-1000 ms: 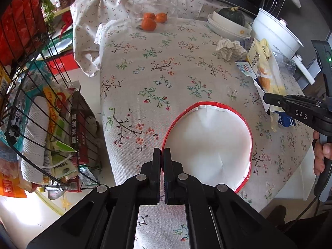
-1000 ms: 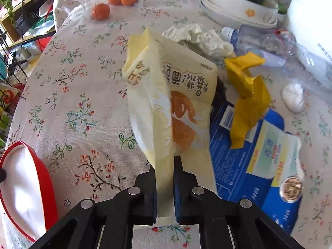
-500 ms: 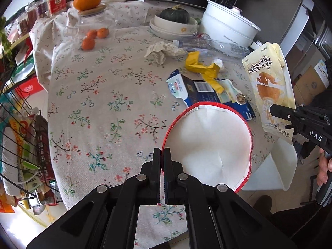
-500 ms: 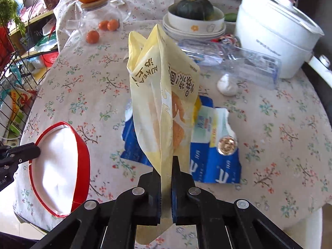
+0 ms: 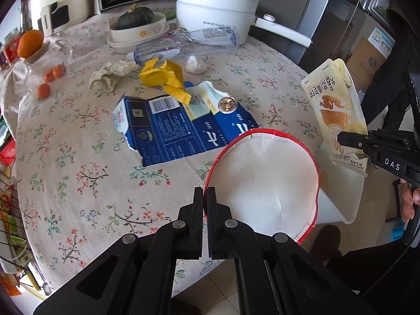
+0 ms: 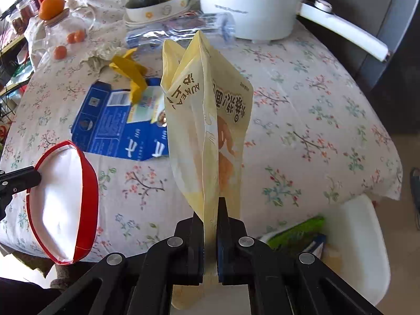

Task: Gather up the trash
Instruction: 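Lift the yellow bread bag with the right tool and carry it toward the white bin, then open the right tool over the white bin to drop the bread bag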

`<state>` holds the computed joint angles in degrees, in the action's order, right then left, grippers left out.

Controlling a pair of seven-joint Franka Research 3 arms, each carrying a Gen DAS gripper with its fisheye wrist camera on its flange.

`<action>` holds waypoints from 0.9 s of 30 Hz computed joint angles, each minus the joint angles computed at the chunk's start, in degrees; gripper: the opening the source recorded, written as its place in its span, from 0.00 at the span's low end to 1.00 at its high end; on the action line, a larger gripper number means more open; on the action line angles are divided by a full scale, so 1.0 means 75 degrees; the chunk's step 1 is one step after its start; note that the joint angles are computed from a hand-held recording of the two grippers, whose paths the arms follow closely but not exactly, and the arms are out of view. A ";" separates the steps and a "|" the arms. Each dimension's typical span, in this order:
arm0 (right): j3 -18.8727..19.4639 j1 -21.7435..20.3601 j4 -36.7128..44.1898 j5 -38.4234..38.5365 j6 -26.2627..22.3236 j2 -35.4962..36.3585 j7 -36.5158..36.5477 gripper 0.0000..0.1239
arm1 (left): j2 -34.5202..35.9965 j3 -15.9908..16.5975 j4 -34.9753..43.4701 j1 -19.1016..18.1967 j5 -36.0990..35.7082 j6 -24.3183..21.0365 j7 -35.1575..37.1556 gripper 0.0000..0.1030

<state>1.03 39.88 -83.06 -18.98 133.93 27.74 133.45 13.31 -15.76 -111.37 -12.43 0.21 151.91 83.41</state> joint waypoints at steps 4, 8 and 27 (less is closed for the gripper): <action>-0.0008 -0.0203 -0.1060 0.0037 0.0229 -0.0677 0.0165 0.03 | 0.0365 -0.0100 0.0486 -0.0284 0.0228 -0.0169 -0.0127 0.01; 0.0084 -0.0500 -0.2102 0.0048 0.0471 -0.1358 0.0375 0.04 | 0.0824 -0.0198 0.1114 -0.0599 0.0477 -0.0375 -0.0250 0.01; 0.0724 -0.2165 -0.6151 0.1785 0.1579 -0.3768 0.0440 0.05 | 0.3285 -0.0088 0.4365 -0.2468 0.1819 -0.1614 -0.0544 0.01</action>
